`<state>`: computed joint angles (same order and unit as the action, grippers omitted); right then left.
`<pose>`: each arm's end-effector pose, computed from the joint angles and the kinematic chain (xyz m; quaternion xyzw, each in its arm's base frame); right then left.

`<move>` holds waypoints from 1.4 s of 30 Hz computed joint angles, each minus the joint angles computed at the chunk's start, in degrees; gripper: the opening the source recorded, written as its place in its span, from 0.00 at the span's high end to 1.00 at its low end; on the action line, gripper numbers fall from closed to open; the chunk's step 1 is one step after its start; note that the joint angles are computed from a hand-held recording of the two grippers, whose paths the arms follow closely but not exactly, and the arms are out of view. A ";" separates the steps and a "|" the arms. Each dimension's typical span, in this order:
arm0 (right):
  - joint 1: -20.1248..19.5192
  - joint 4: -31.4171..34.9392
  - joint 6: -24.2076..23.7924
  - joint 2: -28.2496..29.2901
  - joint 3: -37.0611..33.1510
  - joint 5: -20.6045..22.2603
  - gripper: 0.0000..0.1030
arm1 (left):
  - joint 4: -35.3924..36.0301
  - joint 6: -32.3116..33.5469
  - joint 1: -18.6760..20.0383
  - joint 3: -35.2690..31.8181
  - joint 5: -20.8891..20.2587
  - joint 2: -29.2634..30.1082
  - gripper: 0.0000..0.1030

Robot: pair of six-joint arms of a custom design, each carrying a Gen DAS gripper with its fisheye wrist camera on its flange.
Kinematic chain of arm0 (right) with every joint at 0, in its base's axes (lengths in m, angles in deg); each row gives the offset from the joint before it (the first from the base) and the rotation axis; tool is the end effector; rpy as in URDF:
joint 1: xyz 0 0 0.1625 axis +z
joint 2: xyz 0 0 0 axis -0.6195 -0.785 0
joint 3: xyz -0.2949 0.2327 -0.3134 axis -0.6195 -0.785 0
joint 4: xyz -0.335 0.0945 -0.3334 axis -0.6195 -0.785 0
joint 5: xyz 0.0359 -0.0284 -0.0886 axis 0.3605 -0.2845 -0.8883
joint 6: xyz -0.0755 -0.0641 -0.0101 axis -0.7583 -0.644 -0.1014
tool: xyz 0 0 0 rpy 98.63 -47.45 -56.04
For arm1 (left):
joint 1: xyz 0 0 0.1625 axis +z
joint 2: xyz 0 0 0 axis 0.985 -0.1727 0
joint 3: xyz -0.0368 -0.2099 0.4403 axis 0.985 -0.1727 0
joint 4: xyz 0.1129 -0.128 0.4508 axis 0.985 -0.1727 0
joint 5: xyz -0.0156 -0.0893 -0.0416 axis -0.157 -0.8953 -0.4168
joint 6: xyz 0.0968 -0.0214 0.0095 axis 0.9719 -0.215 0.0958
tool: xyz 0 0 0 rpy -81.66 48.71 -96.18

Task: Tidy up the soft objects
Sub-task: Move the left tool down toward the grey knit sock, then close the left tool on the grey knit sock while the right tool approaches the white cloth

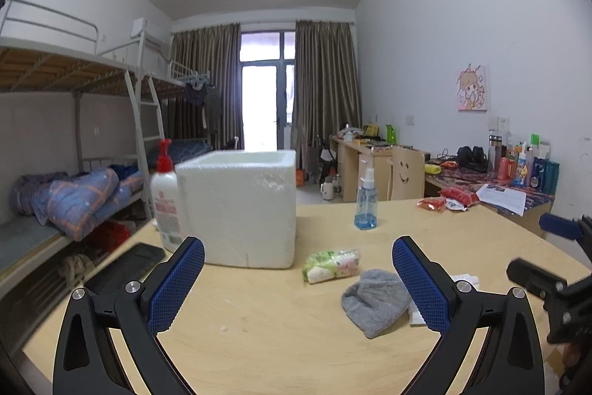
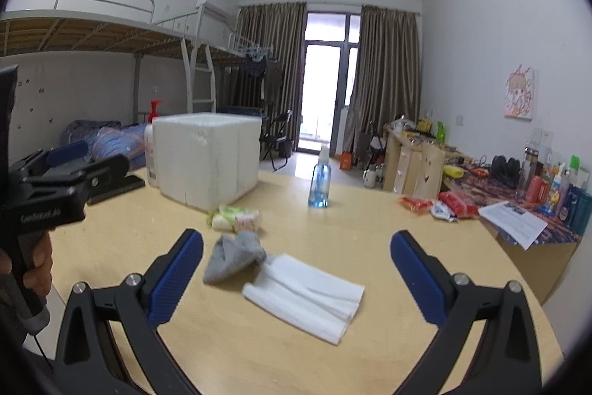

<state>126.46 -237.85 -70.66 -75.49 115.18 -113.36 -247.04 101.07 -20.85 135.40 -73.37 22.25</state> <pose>0.0978 -0.5479 0.0686 0.2526 -0.7174 0.5509 0.3435 -0.1405 -0.5711 0.0829 0.3635 0.7515 -0.5180 0.1867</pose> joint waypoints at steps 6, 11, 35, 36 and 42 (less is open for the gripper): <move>-3.07 5.00 0.45 -1.90 1.39 3.36 0.01 | 2.80 -1.85 -0.45 -1.26 0.93 1.51 0.01; -4.06 8.15 0.97 -2.05 0.71 3.95 0.01 | 5.16 -0.42 -0.47 -2.20 1.03 2.07 0.01; -2.45 8.03 4.32 -2.60 -1.31 -7.39 0.01 | 37.35 -2.43 0.52 -7.58 -0.71 0.81 0.14; -2.79 8.15 4.51 -2.87 -1.08 -6.73 0.01 | 37.47 -2.78 0.40 -7.97 0.24 1.16 0.14; -4.57 10.49 6.53 -3.98 -0.53 -4.33 0.01 | 41.77 -1.93 -0.19 -9.73 2.32 2.24 0.21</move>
